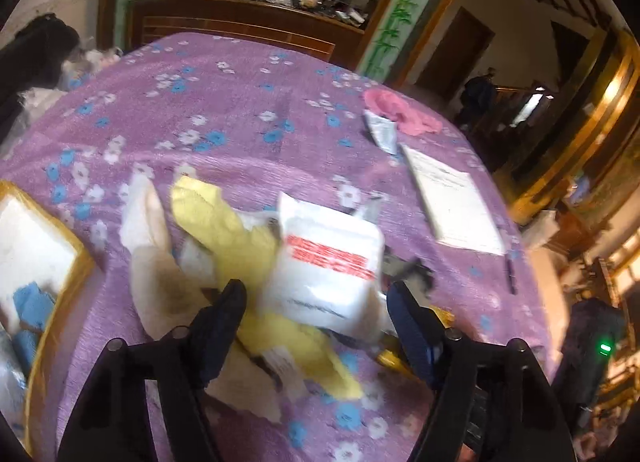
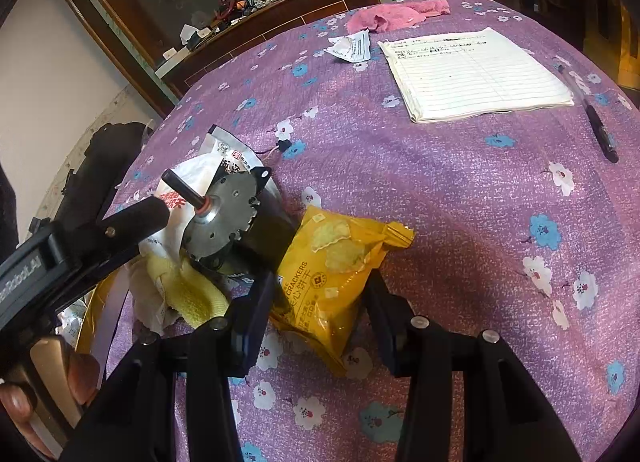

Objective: Organize soft objects
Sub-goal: 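Grasp the white red-print packet with the left tool while the right grips the yellow snack bag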

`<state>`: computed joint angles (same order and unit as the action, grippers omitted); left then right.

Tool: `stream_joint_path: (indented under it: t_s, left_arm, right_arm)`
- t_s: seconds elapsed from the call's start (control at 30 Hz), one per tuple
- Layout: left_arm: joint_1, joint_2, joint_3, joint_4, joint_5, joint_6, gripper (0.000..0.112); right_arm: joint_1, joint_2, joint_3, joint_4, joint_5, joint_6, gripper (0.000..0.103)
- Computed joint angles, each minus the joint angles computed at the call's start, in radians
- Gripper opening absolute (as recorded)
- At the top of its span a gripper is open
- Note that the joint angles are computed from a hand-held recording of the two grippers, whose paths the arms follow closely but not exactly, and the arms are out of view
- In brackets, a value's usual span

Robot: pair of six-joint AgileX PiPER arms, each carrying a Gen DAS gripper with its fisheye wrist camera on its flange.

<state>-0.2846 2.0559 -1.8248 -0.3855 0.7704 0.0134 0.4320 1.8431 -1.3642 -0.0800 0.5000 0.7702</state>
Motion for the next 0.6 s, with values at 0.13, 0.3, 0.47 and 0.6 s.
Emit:
stream_joint_path:
  t_s: [0.13, 0.3, 0.47, 0.6]
  left_arm:
    - [0.013, -0.030, 0.053, -0.083, 0.015, 0.089, 0.098]
    - [0.020, -0.078, 0.166, -0.130, -0.040, 0.121, 0.099]
    - [0.102, -0.095, 0.253, -0.392, -0.049, 0.188, 0.099]
    - [0.128, -0.141, 0.317, -0.493, -0.155, 0.229, 0.099]
  right_arm:
    - [0.000, 0.001, -0.002, -0.003, 0.001, 0.002, 0.045]
    - [0.001, 0.001, -0.001, -0.003, 0.001, 0.002, 0.046]
    - [0.003, 0.002, -0.003, -0.012, 0.004, 0.009, 0.046]
    - [0.005, 0.001, -0.004, -0.016, 0.007, 0.011, 0.046]
